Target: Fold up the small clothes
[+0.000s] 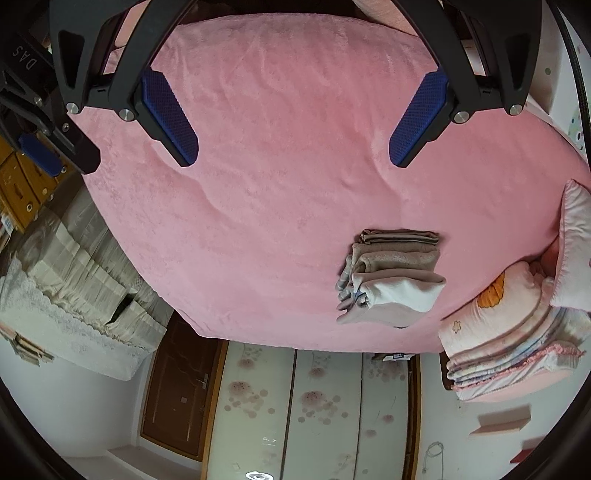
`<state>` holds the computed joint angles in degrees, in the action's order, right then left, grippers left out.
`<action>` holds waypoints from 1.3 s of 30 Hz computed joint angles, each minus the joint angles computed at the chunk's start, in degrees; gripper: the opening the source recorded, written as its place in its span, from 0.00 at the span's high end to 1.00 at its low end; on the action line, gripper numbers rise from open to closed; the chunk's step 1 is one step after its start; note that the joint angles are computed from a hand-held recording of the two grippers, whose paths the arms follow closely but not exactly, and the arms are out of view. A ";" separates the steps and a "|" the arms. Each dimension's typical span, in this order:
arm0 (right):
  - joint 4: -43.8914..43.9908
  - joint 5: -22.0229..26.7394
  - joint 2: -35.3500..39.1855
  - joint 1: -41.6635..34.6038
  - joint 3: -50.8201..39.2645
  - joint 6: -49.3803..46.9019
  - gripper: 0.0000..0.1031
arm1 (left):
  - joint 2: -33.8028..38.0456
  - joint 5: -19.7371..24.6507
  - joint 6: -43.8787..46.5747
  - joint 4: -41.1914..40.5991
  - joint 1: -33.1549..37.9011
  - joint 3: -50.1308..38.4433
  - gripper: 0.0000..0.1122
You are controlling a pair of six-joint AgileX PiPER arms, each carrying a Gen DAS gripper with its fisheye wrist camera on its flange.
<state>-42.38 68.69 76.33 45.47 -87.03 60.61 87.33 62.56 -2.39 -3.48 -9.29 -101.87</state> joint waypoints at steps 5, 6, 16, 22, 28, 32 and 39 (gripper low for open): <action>-0.69 0.14 -1.70 -0.15 2.38 0.77 0.16 | -0.85 -0.09 -0.54 1.99 -2.55 1.70 0.08; -0.30 -0.18 -1.61 -0.49 2.31 0.58 0.16 | -0.94 0.06 -0.64 2.05 -2.79 1.85 0.08; -0.42 -1.15 -2.21 -0.84 3.93 0.58 0.16 | -1.06 1.35 -2.72 4.11 -3.96 1.95 0.09; -0.76 -1.08 -1.91 -0.58 3.75 0.71 0.16 | -1.07 1.38 -2.99 4.35 -3.95 1.89 0.09; -1.10 -0.99 -1.41 -0.22 3.52 1.19 0.16 | -1.28 1.49 -3.59 4.83 -4.14 2.28 0.09; -1.35 -1.03 -1.49 -0.27 3.63 1.12 0.16 | -1.03 1.85 -3.80 5.10 -4.24 1.78 0.09; -1.09 -1.34 -1.56 -0.53 3.88 1.07 0.16 | -1.40 1.44 -4.60 6.08 -5.08 2.24 0.09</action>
<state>-43.48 67.35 74.77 44.94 -83.14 61.68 85.93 64.00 -7.00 2.60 -14.37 -99.63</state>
